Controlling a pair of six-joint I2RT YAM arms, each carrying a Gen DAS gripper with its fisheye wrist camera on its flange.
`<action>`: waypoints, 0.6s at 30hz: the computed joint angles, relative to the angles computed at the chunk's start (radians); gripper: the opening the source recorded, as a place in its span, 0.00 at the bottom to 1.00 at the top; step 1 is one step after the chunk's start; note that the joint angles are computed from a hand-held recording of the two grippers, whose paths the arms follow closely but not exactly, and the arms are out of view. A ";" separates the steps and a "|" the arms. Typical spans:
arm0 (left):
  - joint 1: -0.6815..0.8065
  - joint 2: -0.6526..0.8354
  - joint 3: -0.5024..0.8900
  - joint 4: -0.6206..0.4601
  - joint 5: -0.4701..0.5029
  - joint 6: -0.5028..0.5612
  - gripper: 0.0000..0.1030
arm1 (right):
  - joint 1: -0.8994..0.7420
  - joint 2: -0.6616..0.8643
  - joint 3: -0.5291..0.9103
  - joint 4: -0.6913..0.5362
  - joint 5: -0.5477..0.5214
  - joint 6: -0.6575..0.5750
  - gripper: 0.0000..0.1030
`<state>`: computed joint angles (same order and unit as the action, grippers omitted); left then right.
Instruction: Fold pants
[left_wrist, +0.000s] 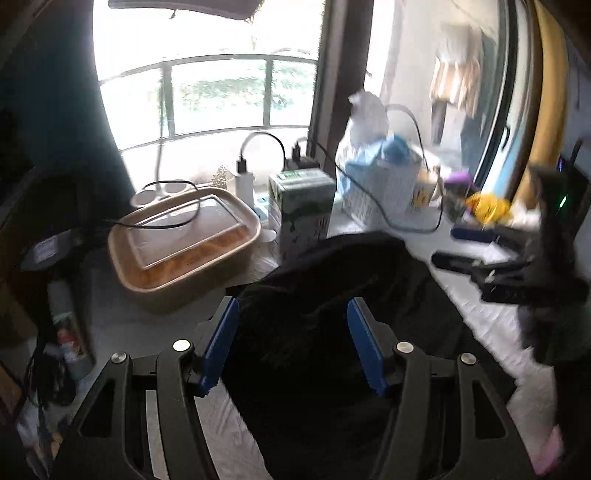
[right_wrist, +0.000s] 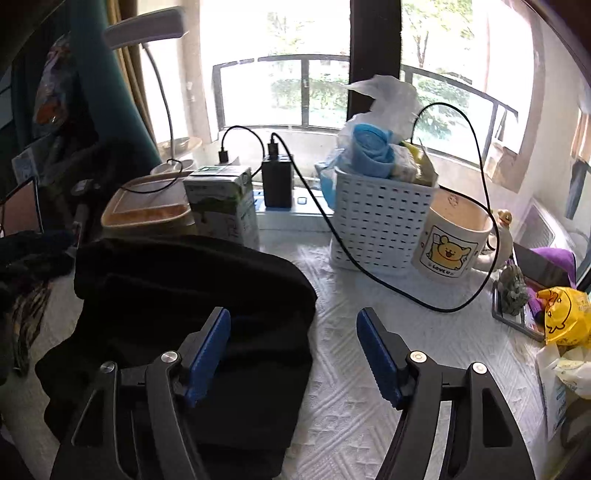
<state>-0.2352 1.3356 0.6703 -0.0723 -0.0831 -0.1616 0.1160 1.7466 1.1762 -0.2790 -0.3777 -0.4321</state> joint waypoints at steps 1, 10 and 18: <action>-0.006 0.034 0.014 0.006 -0.022 0.015 0.60 | 0.007 0.017 0.011 0.005 0.006 0.003 0.70; 0.068 0.243 0.130 0.019 -0.030 0.111 0.59 | 0.077 0.207 0.175 0.003 0.063 0.039 0.64; 0.109 0.350 0.150 0.040 -0.008 0.103 0.60 | 0.115 0.304 0.259 -0.019 0.121 0.012 0.63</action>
<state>-0.1258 1.6853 0.8207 -0.0326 -0.0907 -0.0586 0.2310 2.0505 1.4352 -0.2981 -0.2569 -0.4204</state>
